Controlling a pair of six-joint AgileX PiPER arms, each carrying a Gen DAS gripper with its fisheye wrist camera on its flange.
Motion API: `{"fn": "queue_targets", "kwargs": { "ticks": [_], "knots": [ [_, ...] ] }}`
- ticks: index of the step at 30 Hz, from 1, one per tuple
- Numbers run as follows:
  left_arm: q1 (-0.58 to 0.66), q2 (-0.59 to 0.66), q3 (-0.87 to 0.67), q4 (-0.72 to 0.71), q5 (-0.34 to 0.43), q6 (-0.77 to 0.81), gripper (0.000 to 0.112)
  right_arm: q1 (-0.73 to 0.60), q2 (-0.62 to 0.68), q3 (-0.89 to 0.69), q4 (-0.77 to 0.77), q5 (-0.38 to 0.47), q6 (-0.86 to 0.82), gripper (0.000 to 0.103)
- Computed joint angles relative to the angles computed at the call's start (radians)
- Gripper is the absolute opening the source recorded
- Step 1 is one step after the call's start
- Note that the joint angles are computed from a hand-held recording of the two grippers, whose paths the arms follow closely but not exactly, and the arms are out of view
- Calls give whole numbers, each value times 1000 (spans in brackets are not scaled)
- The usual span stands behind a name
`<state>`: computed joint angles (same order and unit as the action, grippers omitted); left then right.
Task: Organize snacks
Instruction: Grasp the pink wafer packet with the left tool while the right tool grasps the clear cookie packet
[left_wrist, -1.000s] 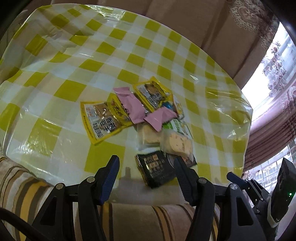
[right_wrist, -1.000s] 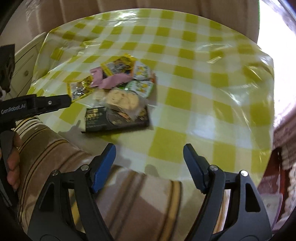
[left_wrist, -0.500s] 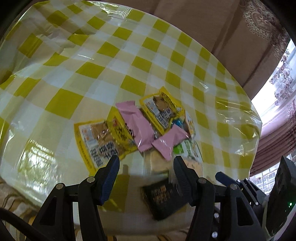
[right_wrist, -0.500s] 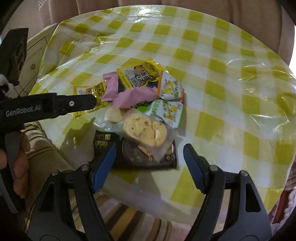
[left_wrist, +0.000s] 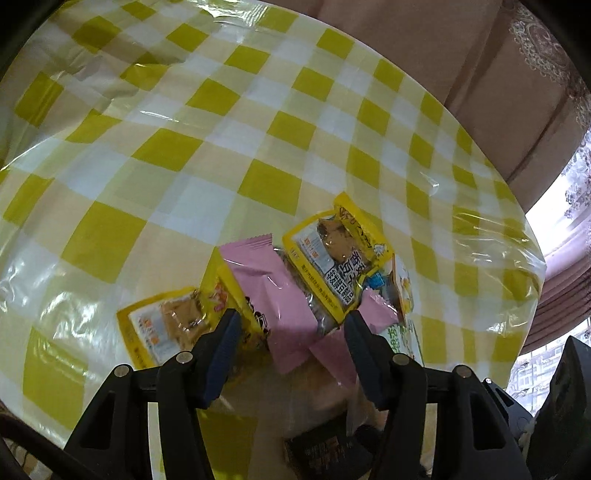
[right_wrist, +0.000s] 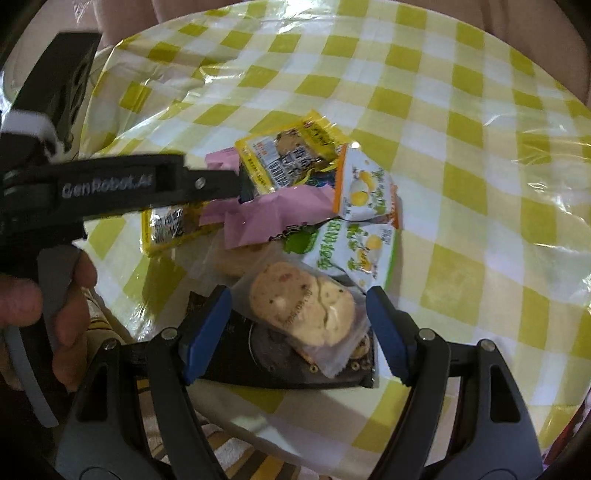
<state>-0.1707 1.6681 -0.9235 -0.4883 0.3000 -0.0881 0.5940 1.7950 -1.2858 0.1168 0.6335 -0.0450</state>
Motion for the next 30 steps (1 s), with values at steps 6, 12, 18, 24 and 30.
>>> {"fn": "queue_targets", "kwargs": {
  "ticks": [6, 12, 18, 24, 30],
  "knots": [
    [7, 52, -46, 10, 28, 5, 35, 2, 20, -24, 30, 15, -55, 78],
    [19, 47, -22, -111, 13, 125, 28, 19, 24, -25, 39, 27, -94, 85],
    [25, 29, 5, -190, -12, 194, 25, 54, 24, -21, -37, 31, -43, 79],
    [28, 2, 36, -249, -41, 250, 25, 78, 13, -5, -125, 26, 39, 58],
    [28, -24, 61, -300, -63, 303, 24, 70, -3, 11, -103, 9, 28, 43]
  ]
}}
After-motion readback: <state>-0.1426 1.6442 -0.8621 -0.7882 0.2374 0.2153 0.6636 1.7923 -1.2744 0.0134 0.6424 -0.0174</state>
